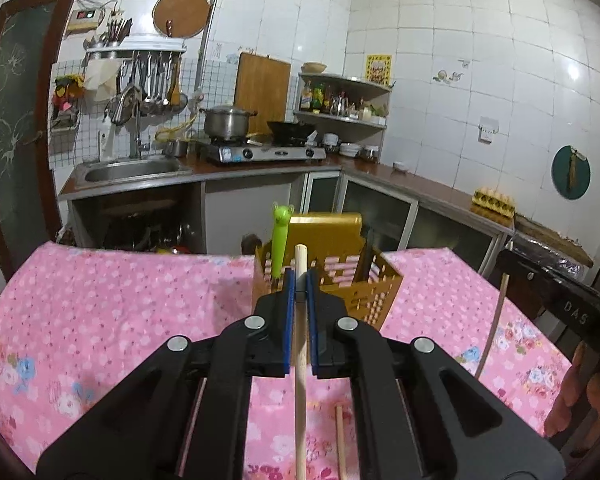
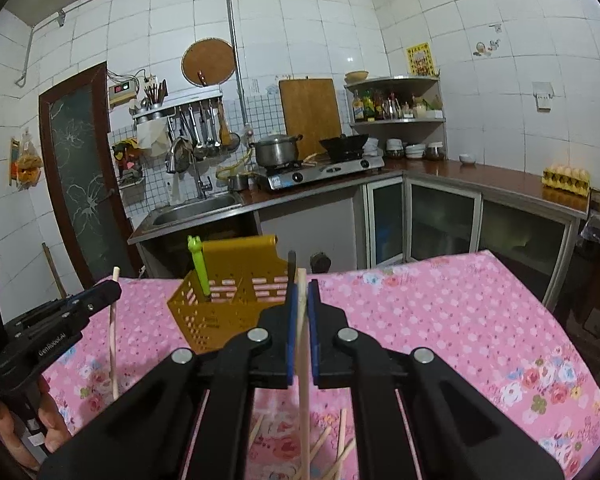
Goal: Organize utensils
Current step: 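Lift the chopstick with the left gripper and carry it over the gold holder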
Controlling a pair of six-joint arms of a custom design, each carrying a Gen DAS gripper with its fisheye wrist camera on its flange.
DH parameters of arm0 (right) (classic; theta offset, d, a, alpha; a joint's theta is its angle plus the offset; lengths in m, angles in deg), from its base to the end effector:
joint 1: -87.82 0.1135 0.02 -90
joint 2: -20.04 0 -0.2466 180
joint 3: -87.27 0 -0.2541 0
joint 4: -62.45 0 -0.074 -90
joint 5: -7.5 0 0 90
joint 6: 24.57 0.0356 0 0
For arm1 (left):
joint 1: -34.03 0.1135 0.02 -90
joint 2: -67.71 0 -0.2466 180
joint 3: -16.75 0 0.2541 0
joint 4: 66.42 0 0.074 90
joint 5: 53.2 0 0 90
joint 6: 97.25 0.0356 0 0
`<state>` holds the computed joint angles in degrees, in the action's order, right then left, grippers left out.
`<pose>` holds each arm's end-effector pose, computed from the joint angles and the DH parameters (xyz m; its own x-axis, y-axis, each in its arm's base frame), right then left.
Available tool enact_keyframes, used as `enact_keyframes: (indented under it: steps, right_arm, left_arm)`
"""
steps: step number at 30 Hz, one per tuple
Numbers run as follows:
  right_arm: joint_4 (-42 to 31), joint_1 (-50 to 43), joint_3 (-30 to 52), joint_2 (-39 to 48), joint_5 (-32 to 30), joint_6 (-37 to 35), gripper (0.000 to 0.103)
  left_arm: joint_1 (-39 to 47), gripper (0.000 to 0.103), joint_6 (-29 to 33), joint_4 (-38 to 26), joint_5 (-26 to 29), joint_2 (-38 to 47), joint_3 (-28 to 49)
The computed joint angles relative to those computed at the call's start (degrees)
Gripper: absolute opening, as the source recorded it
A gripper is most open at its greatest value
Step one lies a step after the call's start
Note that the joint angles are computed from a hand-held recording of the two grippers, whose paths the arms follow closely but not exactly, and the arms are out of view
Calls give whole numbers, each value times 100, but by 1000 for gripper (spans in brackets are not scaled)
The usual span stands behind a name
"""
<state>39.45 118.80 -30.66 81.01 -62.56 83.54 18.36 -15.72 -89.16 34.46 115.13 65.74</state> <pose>0.2241 0.1204 0.2939 -0.3700 0.1187 -0.9214 -0.1027 0.9805 0.1675 0.2019 -0.0551 0.2625 -0.3783 -0.0467 -0.9245 0.1795 0.9761 -0.1228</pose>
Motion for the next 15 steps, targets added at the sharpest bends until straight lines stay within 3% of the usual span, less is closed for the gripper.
enact_keyframes:
  steps: [9,15]
  right_arm:
    - [102,-104,1096,639,-171,-341,6]
    - [268,-310,1976,1222,-469,-471,5]
  left_arm:
    - [6,5,254,657,-76,574,858]
    - [78,5,210,1302,17,1427,1689]
